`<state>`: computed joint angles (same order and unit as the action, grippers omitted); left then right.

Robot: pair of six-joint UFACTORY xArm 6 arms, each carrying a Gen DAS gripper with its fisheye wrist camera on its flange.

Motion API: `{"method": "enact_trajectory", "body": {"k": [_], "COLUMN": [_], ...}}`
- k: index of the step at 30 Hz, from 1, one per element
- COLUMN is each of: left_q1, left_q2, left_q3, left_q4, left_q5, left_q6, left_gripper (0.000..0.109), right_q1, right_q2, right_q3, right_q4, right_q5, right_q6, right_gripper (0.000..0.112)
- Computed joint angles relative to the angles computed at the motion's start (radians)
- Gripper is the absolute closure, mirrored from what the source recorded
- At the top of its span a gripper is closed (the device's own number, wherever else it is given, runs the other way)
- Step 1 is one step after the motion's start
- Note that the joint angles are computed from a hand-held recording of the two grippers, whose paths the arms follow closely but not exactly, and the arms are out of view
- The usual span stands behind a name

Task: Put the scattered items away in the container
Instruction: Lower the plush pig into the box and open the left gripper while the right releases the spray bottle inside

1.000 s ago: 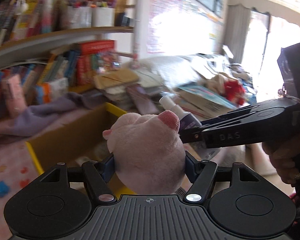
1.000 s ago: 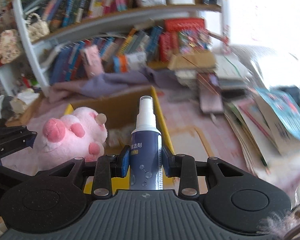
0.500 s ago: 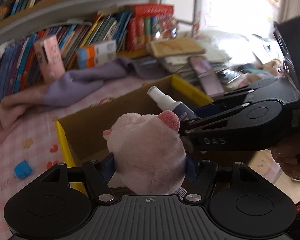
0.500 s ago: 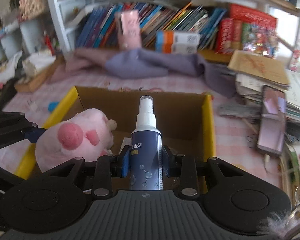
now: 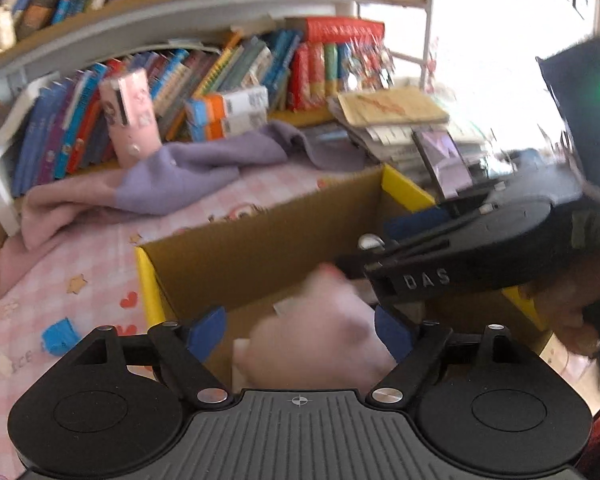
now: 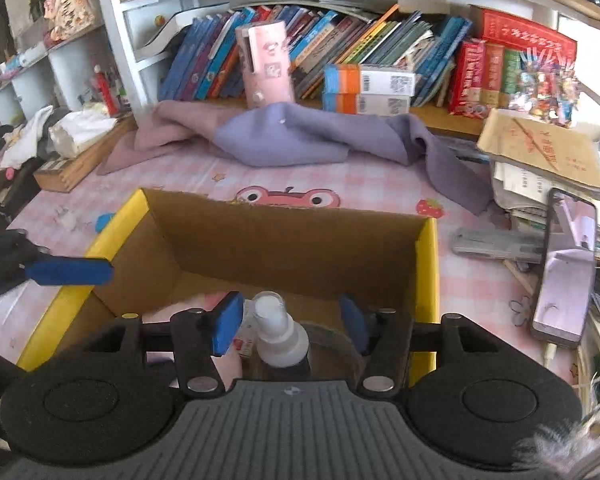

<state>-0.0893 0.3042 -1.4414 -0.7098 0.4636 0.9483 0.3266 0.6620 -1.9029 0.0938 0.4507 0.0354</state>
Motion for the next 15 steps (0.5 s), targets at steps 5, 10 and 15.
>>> {"method": "enact_trajectory", "body": {"k": [5, 10, 15], "left_q1": [0.002, 0.003, 0.01], "left_q2": [-0.05, -0.118, -0.197], "left_q3": [0.057, 0.129, 0.206], "left_q4": [-0.049, -0.132, -0.253], "left_q5": [-0.032, -0.048, -0.052], "left_q6": [0.026, 0.105, 0.23], "left_gripper": [0.023, 0.023, 0.023], "right_q1": [0.005, 0.019, 0.037], "right_q2": [-0.061, -0.131, -0.206], "right_q3": [0.096, 0.192, 0.29], "right_q4": [-0.007, -0.054, -0.16], "right_q5": [-0.059, -0.106, -0.154], "right_q6": [0.039, 0.108, 0.23], "right_gripper": [0.053, 0.052, 0.05]}}
